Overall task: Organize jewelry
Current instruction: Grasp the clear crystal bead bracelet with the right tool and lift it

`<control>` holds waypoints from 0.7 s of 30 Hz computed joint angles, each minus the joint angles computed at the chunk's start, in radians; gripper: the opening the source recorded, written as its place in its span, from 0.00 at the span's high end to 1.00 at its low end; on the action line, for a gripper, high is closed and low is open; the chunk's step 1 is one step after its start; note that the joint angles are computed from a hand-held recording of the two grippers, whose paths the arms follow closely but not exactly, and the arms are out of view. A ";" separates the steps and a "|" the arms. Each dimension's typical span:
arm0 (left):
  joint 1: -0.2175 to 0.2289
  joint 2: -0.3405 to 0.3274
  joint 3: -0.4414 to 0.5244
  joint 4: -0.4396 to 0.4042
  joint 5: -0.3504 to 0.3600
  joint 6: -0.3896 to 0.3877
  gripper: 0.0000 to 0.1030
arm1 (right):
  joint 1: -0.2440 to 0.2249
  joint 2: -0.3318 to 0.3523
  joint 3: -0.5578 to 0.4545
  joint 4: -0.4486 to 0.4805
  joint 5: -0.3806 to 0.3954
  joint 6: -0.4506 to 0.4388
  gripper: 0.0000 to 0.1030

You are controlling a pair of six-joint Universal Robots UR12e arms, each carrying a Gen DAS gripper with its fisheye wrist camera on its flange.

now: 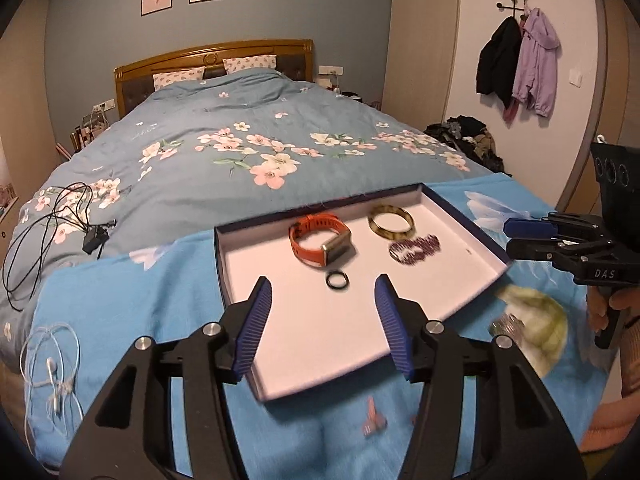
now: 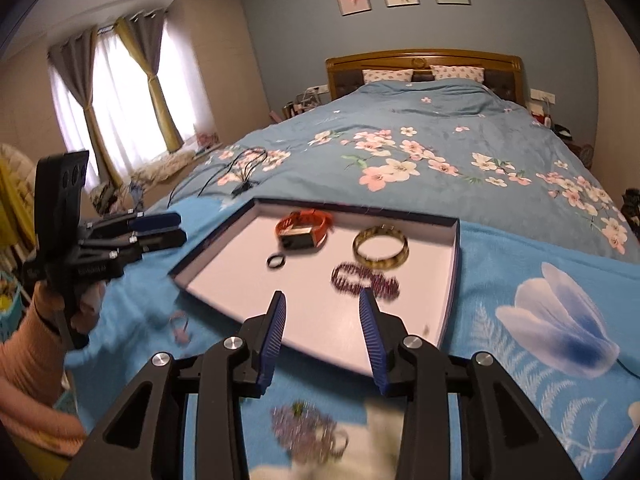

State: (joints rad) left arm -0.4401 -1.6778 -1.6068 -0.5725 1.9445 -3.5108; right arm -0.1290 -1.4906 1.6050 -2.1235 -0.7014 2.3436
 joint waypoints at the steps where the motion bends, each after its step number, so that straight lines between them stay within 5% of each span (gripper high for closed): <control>1: -0.006 0.009 -0.011 0.001 0.001 -0.008 0.49 | -0.003 -0.010 0.010 0.006 -0.008 -0.026 0.65; 21: -0.068 0.045 -0.105 -0.021 -0.043 -0.109 0.42 | 0.005 -0.082 0.111 0.079 -0.162 -0.223 0.65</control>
State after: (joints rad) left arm -0.5082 -1.6326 -1.7115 -0.5938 1.9018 -3.6203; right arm -0.1245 -1.5724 1.7158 -2.0444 -0.8634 2.1201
